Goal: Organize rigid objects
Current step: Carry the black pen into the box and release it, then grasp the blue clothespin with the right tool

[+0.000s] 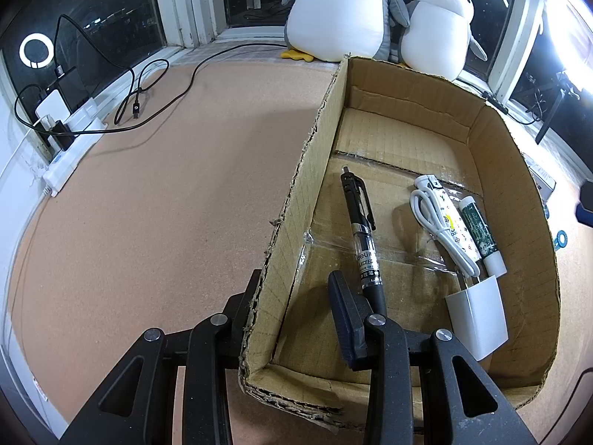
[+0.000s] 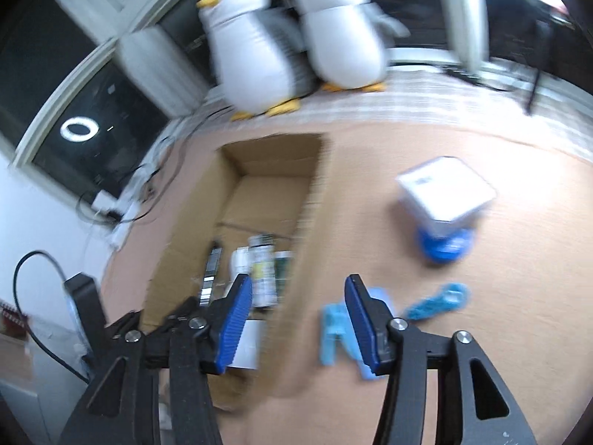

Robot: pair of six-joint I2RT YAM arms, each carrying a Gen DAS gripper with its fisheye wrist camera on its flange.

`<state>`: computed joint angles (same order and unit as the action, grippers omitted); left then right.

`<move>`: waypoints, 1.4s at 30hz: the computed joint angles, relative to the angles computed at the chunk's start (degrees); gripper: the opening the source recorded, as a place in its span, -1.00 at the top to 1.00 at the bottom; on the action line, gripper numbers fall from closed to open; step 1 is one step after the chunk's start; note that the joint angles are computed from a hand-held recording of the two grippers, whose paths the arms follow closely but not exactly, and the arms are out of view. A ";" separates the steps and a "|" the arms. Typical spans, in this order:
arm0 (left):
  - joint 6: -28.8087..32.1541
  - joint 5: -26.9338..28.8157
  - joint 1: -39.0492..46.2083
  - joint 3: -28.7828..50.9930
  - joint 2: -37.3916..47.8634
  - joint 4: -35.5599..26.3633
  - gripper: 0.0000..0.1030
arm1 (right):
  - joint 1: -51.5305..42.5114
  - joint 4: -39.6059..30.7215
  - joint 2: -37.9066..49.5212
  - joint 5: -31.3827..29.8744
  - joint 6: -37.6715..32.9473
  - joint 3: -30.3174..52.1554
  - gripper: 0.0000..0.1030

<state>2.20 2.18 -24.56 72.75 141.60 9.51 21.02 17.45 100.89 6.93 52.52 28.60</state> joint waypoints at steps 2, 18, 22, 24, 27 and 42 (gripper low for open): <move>0.02 0.05 0.04 0.04 0.03 -0.02 0.28 | -2.71 2.32 -1.17 -1.24 1.19 -3.77 0.05; 0.06 0.05 0.04 0.09 0.03 -0.07 0.28 | -12.45 14.84 13.21 -8.17 9.12 -6.84 0.05; 0.05 0.05 0.03 0.08 0.05 -0.04 0.28 | -12.62 12.76 15.74 -8.50 10.02 -3.90 0.05; 0.03 0.07 0.05 0.16 0.10 -0.04 0.28 | -12.68 11.93 16.42 -8.29 9.87 -2.82 0.05; 0.03 0.07 0.03 0.19 0.12 -0.04 0.28 | -12.39 9.64 16.46 -7.26 9.16 -1.52 0.06; 0.01 0.11 0.04 0.20 0.12 -0.04 0.28 | -8.02 -2.43 16.18 -0.74 -1.27 3.61 0.60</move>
